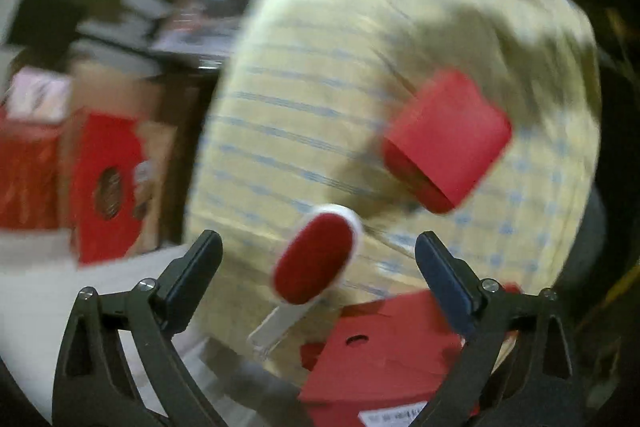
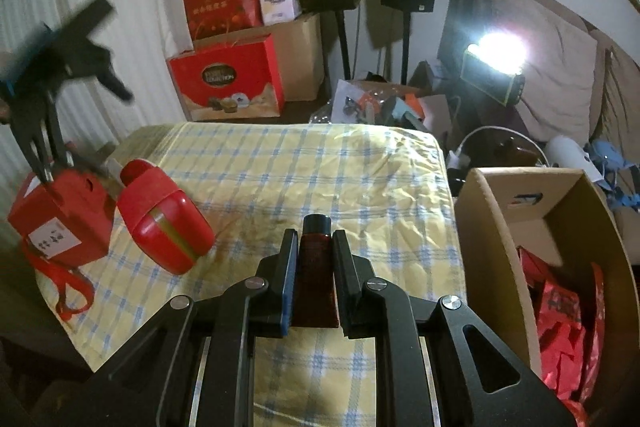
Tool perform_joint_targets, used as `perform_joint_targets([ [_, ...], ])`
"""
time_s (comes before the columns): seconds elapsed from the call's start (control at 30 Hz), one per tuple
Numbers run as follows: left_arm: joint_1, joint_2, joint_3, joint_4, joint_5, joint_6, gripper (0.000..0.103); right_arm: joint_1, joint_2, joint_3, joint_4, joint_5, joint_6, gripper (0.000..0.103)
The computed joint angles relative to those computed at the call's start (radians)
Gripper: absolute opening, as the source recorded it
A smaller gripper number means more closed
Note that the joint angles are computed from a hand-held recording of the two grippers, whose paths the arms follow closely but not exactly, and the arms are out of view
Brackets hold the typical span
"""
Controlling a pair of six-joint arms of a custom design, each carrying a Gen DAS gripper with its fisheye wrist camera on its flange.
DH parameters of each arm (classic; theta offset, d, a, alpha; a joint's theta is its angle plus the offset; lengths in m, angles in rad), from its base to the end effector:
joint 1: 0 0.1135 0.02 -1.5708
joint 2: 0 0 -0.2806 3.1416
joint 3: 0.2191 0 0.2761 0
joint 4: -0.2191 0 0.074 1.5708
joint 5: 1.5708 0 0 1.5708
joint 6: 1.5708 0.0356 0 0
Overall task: Organize objects
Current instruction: 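Grasp the red-and-white lint brush with the left tool while the right tool holds the tube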
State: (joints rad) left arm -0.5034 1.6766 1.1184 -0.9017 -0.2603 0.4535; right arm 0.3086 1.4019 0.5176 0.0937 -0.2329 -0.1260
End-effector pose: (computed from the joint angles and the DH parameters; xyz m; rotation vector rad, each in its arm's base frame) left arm 0.2865 -0.1473 0.1930 1.3619 2.6732 0.3884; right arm 0.2514 0.0888 0.1425 -0.6199 2.2809 0.3635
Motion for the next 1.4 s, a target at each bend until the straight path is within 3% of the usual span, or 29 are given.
perform_joint_targets([
  [0.1, 0.009, 0.064, -0.015, 0.01, 0.026, 0.081, 0.097, -0.031, -0.027, -0.017, -0.016, -0.017, -0.006, 0.016],
  [0.2, 0.081, 0.126, 0.001, 0.001, 0.068, 0.124, 0.09, -0.051, -0.048, -0.028, -0.039, -0.019, -0.012, 0.016],
  [0.33, 0.139, 0.162, -0.009, 0.052, 0.062, 0.198, 0.089, -0.061, -0.06, -0.04, -0.042, -0.025, -0.007, 0.016],
  [0.47, 0.141, 0.175, -0.037, 0.089, 0.086, 0.278, 0.075, -0.036, -0.02, -0.03, -0.028, -0.004, 0.005, 0.016],
  [0.57, 0.144, 0.221, 0.002, 0.034, 0.101, 0.314, 0.074, -0.02, 0.016, -0.018, -0.016, -0.002, 0.012, 0.016],
  [0.63, 0.134, 0.243, -0.006, 0.052, 0.063, 0.365, 0.072, -0.009, 0.027, -0.016, -0.01, 0.008, 0.018, 0.016],
  [0.7, 0.135, 0.276, 0.003, 0.066, 0.034, 0.372, 0.062, 0.003, 0.023, -0.019, -0.011, 0.014, 0.027, 0.016],
  [0.87, 0.166, 0.305, 0.024, 0.072, 0.082, 0.362, 0.059, 0.008, 0.008, -0.031, -0.007, 0.012, 0.021, 0.016],
  [1.0, 0.188, 0.256, -0.016, 0.12, 0.111, 0.345, 0.058, -0.013, 0.011, -0.03, -0.006, -0.001, 0.02, 0.016],
  [1.1, 0.214, 0.219, -0.02, 0.097, 0.18, 0.323, 0.058, -0.021, -0.007, -0.035, -0.012, -0.008, 0.024, 0.016],
  [1.4, 0.233, 0.049, -0.008, 0.058, 0.207, 0.3, 0.057, -0.014, -0.109, -0.047, -0.053, -0.019, 0.036, 0.016],
])
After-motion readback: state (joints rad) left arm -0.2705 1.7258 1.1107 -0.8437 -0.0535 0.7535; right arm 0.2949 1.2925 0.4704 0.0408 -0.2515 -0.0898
